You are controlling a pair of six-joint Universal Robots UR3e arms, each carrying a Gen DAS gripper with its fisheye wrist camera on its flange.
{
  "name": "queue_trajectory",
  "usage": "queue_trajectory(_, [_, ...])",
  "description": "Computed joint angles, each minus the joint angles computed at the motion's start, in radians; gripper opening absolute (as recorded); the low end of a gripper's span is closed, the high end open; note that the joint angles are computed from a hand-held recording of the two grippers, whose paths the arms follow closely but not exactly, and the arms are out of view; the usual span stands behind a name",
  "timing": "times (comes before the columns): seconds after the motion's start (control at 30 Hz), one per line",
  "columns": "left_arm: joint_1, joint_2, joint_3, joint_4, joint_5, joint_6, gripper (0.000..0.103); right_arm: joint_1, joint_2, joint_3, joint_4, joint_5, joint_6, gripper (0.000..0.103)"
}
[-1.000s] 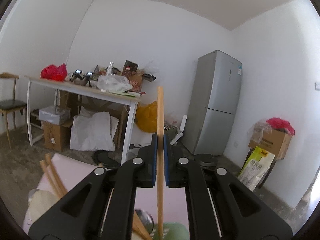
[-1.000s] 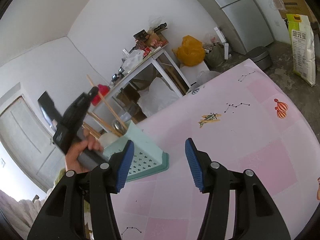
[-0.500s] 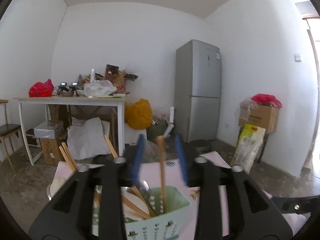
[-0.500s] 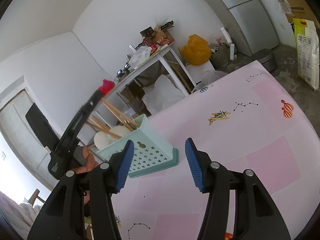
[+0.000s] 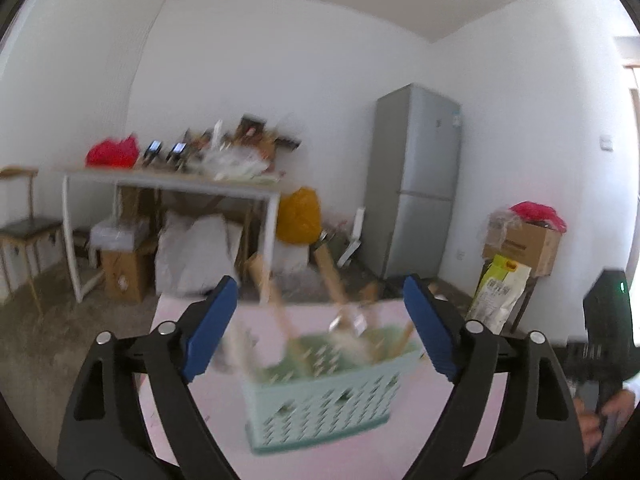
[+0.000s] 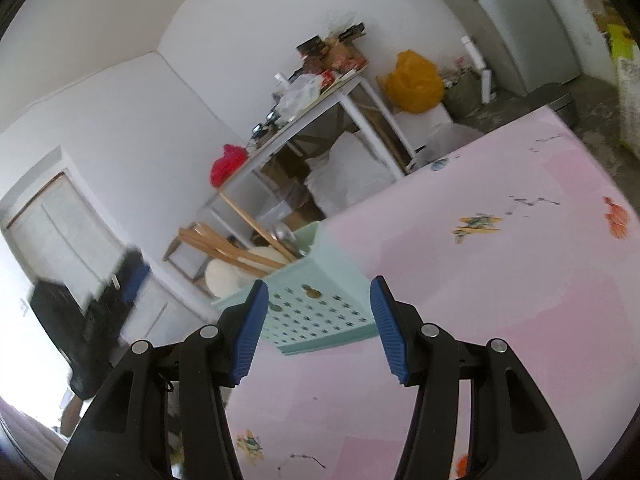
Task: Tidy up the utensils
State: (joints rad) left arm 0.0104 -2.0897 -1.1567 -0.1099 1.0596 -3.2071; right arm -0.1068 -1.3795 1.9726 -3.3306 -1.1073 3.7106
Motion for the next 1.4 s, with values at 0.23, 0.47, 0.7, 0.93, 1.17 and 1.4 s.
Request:
queue_trajectory(0.23, [0.035,-0.077,0.046,-0.282,-0.030,0.135,0.084,-0.021,0.281,-0.367,0.106,0.158,0.116,0.057])
queue_trajectory(0.47, [0.001,-0.223,0.220,-0.404,-0.051,0.189,0.083,-0.004,0.477,-0.608,0.201,0.242,0.209,0.057])
queue_trajectory(0.7, [0.003,-0.229,0.263,-0.471,-0.081,0.131,0.083,0.019,0.454,-0.580,0.214,0.215,0.229,0.058])
queue_trajectory(0.93, [-0.005,-0.126,0.122,-0.477,-0.120,0.165,0.083,0.007,0.277,-0.339,0.184,0.178,0.230,0.058])
queue_trajectory(1.17, [-0.015,-0.006,-0.040,-0.477,-0.138,0.200,0.083,-0.017,0.122,-0.101,0.105,0.165,0.261,0.058])
queue_trajectory(1.4, [-0.024,0.034,-0.100,-0.442,-0.116,0.171,0.083,0.002,0.136,-0.129,0.118,0.135,0.251,0.057])
